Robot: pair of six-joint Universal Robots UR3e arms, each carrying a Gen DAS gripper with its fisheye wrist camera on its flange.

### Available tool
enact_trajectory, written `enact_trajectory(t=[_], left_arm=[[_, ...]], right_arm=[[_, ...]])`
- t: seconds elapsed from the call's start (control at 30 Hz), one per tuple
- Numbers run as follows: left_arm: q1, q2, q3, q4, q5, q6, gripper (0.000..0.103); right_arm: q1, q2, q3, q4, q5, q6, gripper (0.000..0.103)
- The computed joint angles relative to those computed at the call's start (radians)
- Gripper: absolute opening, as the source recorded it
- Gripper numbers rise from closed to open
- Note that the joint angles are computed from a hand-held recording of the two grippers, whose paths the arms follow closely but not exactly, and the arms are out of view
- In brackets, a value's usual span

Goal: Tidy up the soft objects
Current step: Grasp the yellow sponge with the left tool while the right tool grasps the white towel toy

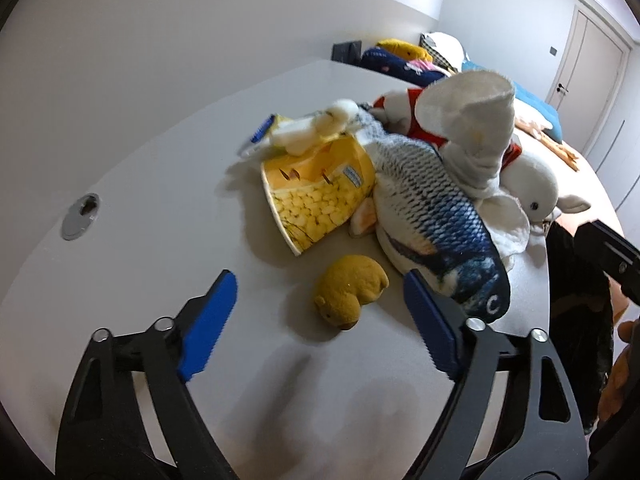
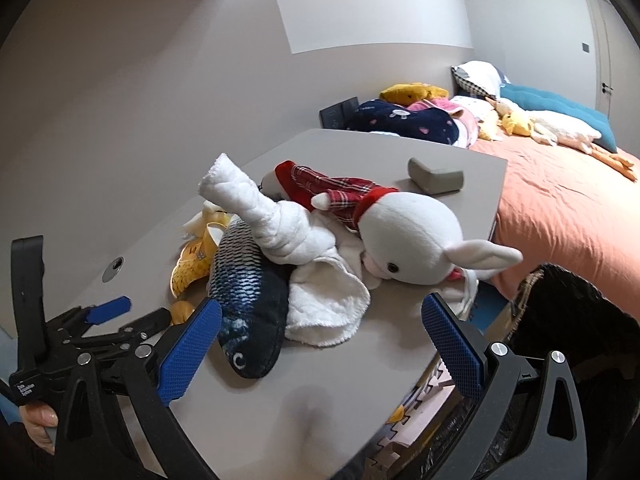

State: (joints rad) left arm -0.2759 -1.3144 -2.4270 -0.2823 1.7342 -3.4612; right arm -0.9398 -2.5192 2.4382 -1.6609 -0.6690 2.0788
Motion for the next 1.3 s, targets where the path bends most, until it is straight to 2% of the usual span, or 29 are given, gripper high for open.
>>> enact_trajectory(t=[0.1, 0.33, 0.4, 0.7, 0.73, 0.8, 0.87, 0.97, 1.3], left_arm=[[-0.005, -0.057, 0.017, 0.024, 0.001, 0.025, 0.073], [0.011, -0.126, 0.036, 0.061, -0.015, 0.062, 0.062], [0.036, -0.129, 0.033, 0.063, -0.041, 0.072, 0.055], [0.077, -0.155, 0.031, 0.066, -0.096, 0.099, 0.046], [0.078, -0.155, 0.028, 0.071, -0.097, 0.102, 0.044], [0.089, -0.171, 0.039, 0.08, -0.108, 0.116, 0.04], [0.083, -0.169, 0.035, 0.085, -0.103, 0.112, 0.035], [0.084, -0.148, 0.019, 0.083, -0.105, 0.104, 0.035], [0.034, 0.034, 0.034, -0.028, -0.054, 0.079, 0.034]], right_arm=[[0.082, 0.092, 0.028, -0.201, -0.015, 0.1, 0.1], [0.293, 0.39, 0.017, -0.639, -0.094, 0.314, 0.084], [0.332, 0.444, 0.005, -0.701, -0.108, 0.345, 0.075], [0.523, 0.7, -0.082, -1.006, -0.197, 0.5, 0.065], [0.541, 0.723, -0.094, -1.022, -0.208, 0.51, 0.063], [0.571, 0.77, -0.121, -1.048, -0.233, 0.531, 0.048], [0.598, 0.812, -0.138, -1.089, -0.261, 0.555, 0.04], [0.585, 0.811, -0.144, -1.075, -0.234, 0.55, 0.031], [0.447, 0.569, -0.175, -0.792, -0.057, 0.458, 0.028]])
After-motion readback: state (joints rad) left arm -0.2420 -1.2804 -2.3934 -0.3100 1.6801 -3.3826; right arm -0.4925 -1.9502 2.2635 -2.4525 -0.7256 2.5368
